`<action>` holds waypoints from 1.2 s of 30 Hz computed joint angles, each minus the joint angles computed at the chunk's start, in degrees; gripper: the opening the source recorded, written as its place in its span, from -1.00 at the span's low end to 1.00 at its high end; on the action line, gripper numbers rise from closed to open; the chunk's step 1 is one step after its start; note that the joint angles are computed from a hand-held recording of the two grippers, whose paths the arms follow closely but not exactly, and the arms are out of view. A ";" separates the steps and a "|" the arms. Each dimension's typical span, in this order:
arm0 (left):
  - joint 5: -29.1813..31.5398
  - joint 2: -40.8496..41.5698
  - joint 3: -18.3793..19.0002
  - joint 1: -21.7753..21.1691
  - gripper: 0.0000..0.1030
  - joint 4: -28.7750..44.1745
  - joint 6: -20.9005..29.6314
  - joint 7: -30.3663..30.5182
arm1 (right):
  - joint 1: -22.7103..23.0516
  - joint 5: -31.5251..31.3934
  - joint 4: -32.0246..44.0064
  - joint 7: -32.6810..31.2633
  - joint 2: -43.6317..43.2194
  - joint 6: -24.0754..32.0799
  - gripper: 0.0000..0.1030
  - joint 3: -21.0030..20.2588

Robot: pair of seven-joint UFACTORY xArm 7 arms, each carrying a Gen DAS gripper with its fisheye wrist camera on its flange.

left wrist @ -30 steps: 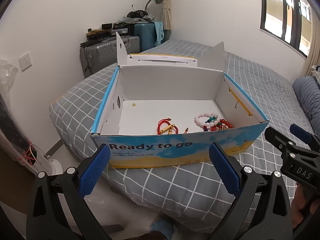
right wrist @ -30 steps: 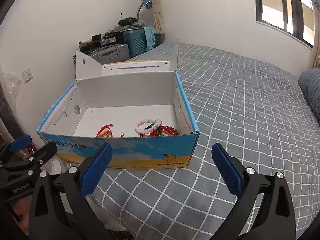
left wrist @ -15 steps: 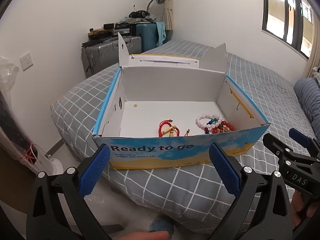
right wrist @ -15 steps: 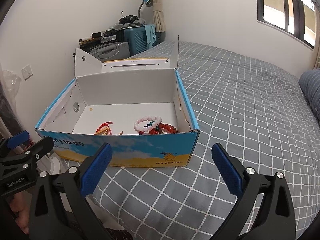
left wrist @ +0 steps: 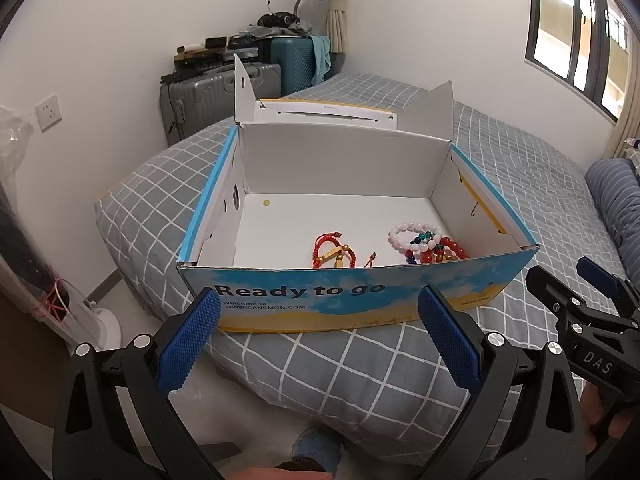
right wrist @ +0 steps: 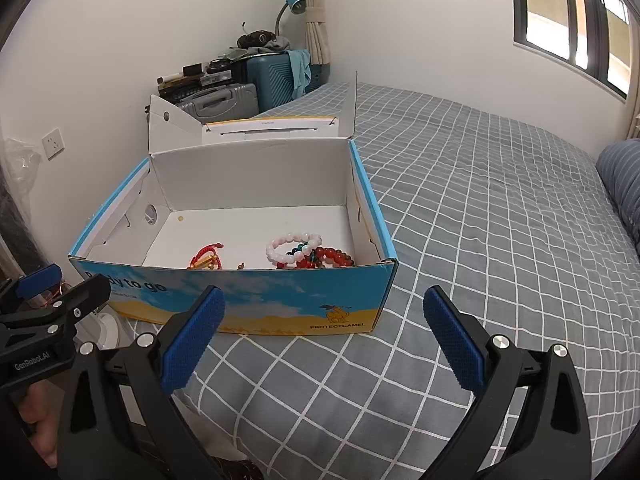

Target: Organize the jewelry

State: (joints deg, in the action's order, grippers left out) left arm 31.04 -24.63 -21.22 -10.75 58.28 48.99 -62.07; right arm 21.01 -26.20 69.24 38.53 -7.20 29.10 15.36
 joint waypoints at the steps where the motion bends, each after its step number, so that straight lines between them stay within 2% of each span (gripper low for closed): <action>1: 0.14 0.01 -0.11 0.04 0.89 0.03 0.05 -0.14 | 0.00 -0.02 0.06 -0.02 0.04 0.07 0.86 0.00; 36: 1.13 0.41 -0.31 -0.33 0.89 0.43 0.61 -0.52 | 0.08 0.12 -0.12 -0.03 0.18 -0.06 0.86 -0.16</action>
State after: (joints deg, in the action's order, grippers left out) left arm 32.18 -24.22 -21.53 -11.08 58.71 49.60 -62.59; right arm 21.09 -26.08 69.12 38.50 -7.01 29.04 15.20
